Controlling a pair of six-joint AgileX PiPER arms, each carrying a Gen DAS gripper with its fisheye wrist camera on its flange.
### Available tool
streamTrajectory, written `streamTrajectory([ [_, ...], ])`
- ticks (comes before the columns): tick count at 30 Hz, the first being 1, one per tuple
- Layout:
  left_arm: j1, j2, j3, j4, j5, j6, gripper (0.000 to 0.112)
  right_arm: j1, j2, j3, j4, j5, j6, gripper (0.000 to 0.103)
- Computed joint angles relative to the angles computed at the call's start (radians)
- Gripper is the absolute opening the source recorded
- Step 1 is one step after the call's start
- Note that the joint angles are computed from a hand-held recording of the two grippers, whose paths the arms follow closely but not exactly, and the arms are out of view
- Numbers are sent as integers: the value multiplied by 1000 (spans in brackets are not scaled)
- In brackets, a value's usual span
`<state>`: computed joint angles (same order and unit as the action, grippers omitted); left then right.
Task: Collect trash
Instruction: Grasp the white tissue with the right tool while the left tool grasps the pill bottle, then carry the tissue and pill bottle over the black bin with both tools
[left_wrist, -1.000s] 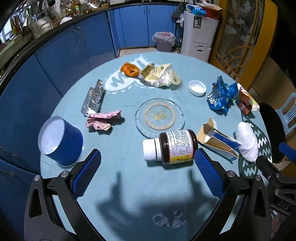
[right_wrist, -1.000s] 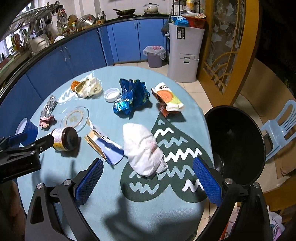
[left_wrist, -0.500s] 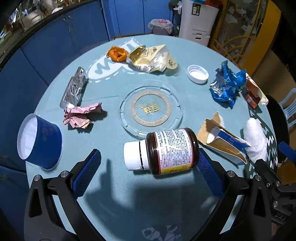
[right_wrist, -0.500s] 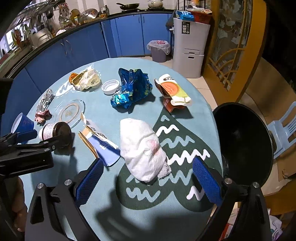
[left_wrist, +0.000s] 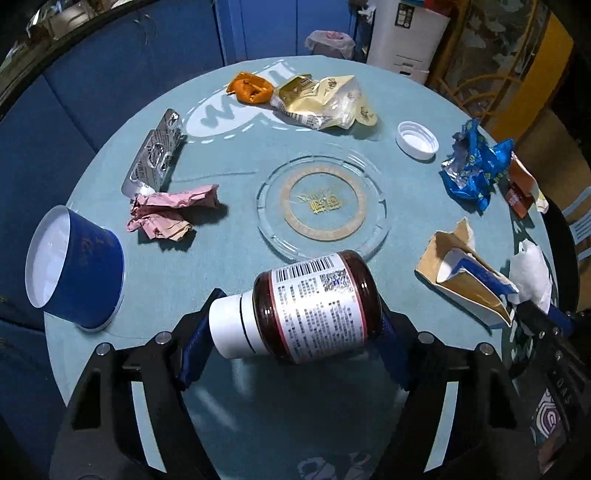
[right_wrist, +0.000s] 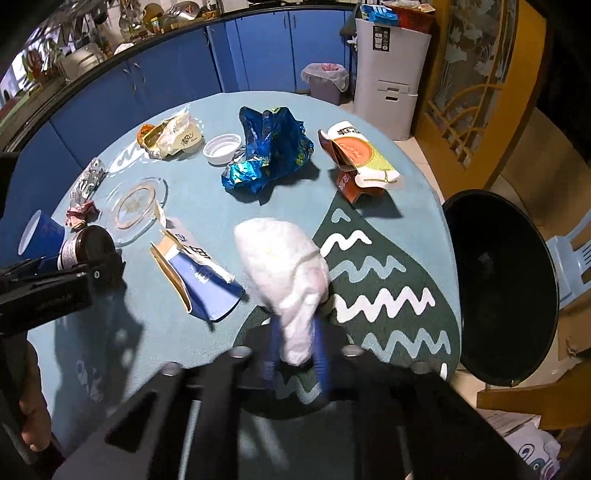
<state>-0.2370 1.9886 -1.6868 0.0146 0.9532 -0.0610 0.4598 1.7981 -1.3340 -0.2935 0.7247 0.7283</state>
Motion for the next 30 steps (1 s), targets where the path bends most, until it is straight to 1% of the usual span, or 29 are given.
streamTrajectory([
  [2, 5, -13, 9, -14, -3, -2, 75, 13, -19, 13, -24, -8, 21, 10],
  [7, -4, -84, 45, -10, -44, -5, 75, 24, -58, 12, -49, -10, 45, 10],
  [14, -40, -134, 42, 16, -60, -18, 75, 33, -101, 7, -79, 6, 68, 10],
  [20, -82, -114, -18, 26, -35, -31, 75, 25, -132, 18, -110, 14, 95, 10],
  [23, -113, -107, -40, 47, -40, -42, 75, 13, -150, 35, -119, 6, 105, 10],
  [30, -180, -64, -132, 77, -13, -60, 75, -32, -184, 72, -122, -14, 109, 10],
])
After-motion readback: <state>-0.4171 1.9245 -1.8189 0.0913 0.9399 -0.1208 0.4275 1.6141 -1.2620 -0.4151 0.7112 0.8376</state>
